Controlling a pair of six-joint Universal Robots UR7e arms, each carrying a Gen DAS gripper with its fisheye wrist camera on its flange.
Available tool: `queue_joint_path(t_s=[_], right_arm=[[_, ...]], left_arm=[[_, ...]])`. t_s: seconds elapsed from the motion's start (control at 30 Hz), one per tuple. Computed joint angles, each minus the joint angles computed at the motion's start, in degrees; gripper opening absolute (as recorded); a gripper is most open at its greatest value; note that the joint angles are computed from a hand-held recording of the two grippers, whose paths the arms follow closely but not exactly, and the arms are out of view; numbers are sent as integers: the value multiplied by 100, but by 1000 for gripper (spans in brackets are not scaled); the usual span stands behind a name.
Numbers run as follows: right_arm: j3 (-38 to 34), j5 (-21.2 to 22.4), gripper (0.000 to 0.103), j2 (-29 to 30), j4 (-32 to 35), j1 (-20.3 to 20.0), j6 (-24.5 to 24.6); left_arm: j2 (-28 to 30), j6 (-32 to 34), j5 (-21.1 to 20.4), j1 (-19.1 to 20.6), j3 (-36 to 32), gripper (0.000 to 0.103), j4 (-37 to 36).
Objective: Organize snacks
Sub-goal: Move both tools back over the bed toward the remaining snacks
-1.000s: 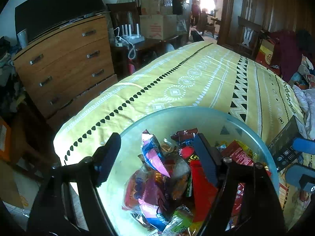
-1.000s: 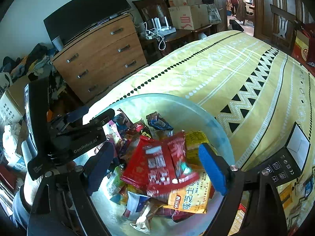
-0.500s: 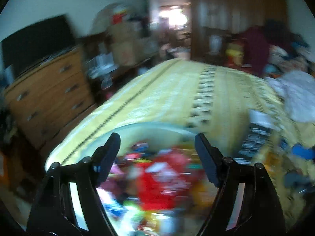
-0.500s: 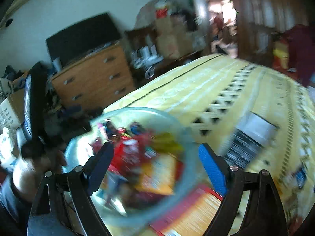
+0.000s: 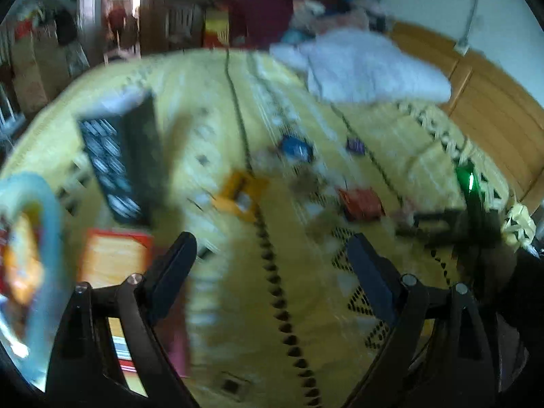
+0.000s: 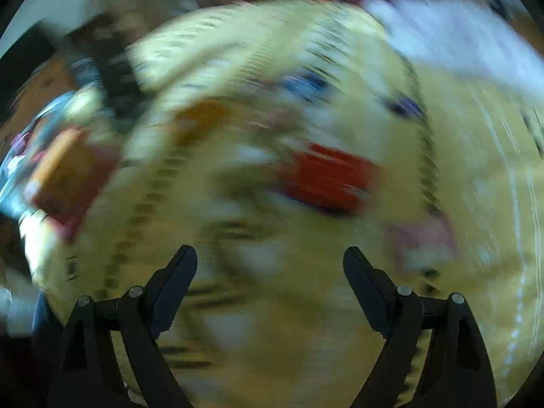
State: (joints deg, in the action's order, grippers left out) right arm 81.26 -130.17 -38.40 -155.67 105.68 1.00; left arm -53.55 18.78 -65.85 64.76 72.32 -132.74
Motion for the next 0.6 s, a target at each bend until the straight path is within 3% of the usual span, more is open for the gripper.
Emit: queue_joint_path(t_s=[0.07,0.2,0.3,0.37,0.43,0.53,0.6], right_arm=[[-145,144,90,-73,135,-229,323],[-787,503,90,238,487,-449,332],[-1334,801,90,507,860,-608,810],[-1448,893,90,613,631,-618,1244],[-1910,555,90,941,848,-515,1524],[-2456,-184,90,1366,1411,-414,1619],[-2536,-572,91,1504,1419,-379,1572]], left_arm=[[184,-211,55,29,-56,91,130],[495,-635,205,82,-191,91,358],[584,-703,293,81,-205,91,285],[636,-708,328,102,-289,91,231],[744,-757,321,108,-422,91,249],[789,-679,365,90,-401,91,152],[832,-557,356,91,-415,91,100]])
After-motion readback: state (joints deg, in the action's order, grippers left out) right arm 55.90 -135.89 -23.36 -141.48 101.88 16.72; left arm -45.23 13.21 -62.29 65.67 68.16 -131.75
